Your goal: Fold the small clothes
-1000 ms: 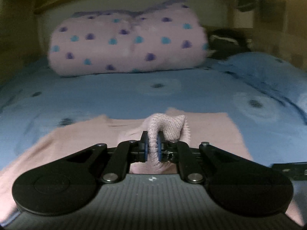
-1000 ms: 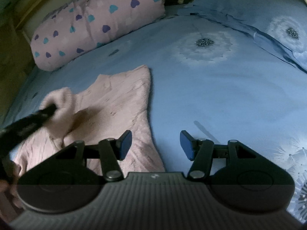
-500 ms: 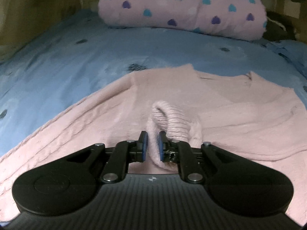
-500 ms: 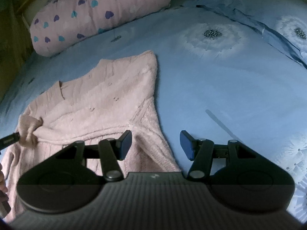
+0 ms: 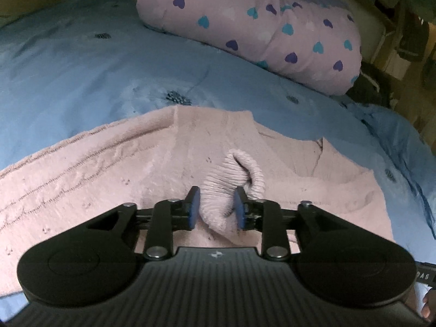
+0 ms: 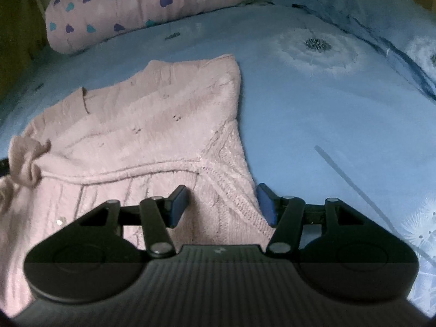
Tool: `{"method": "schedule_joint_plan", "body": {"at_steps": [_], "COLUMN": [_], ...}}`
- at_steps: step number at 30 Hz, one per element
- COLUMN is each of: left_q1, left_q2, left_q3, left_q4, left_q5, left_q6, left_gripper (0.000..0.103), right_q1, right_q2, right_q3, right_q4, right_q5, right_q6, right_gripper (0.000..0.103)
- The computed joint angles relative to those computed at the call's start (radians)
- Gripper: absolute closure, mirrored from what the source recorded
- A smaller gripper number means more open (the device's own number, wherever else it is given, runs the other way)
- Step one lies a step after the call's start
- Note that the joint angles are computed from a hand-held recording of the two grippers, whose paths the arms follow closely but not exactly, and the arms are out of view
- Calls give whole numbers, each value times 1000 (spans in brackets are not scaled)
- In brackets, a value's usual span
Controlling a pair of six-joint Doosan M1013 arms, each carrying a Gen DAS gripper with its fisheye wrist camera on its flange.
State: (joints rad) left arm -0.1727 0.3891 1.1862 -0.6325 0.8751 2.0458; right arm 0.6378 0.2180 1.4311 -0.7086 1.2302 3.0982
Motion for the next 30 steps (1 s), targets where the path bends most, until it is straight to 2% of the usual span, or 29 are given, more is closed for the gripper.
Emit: {"method": "schedule_joint_plan", "body": {"at_steps": [2, 5, 6, 7, 9, 12, 15, 18, 20, 22, 24, 25, 27, 28, 30], "left_q1": [2, -5, -3, 3, 13, 14, -8, -36, -44, -50, -58, -60, -59, -57, -54], "left_q2": [-1, -2, -3, -6, -14, -18, -21, -12, 7, 24, 36, 41, 50, 52, 47], "left_q3": [-3, -21, -24, -24, -22, -25, -17, -10, -20, -31, -38, -42, -49, -52, -50], "left_q4": [36, 172, 176, 159, 108, 37, 50, 123, 140, 167, 210, 224, 221, 215, 199], "left_q5": [-16, -48, -59, -62, -66, -55, -80, -108, -94, -70, -58, -48, -30, -23, -39], "left_q6": [-19, -111, -117, -111, -89, -17, 12, -31, -60, -86, -115, -127, -138, -130, -106], "left_gripper": [54, 50, 46, 43, 29, 19, 18, 18, 19, 22, 39, 43, 62, 77, 82], "right_q1": [2, 5, 5, 6, 9, 15, 19, 18, 17, 18, 22, 22, 21, 21, 22], "right_q2": [8, 14, 12, 7, -7, -21, -22, -22, -22, -20, -19, -20, -20, -19, -17], "right_q3": [-7, -12, -11, -5, 12, 27, 29, 30, 30, 27, 27, 28, 30, 29, 28], "right_q4": [-4, -14, -17, -24, -45, -94, -133, -140, -139, -145, -154, -156, -156, -156, -159], "right_q5": [7, 12, 8, 0, -26, -55, -57, -62, -60, -52, -48, -49, -46, -41, -35], "right_q6": [-24, -40, -38, -23, 27, 97, 128, 132, 128, 128, 135, 139, 143, 145, 144], "right_gripper": [36, 34, 34, 34, 34, 34, 35, 35, 35, 35, 35, 35, 35, 35, 35]}}
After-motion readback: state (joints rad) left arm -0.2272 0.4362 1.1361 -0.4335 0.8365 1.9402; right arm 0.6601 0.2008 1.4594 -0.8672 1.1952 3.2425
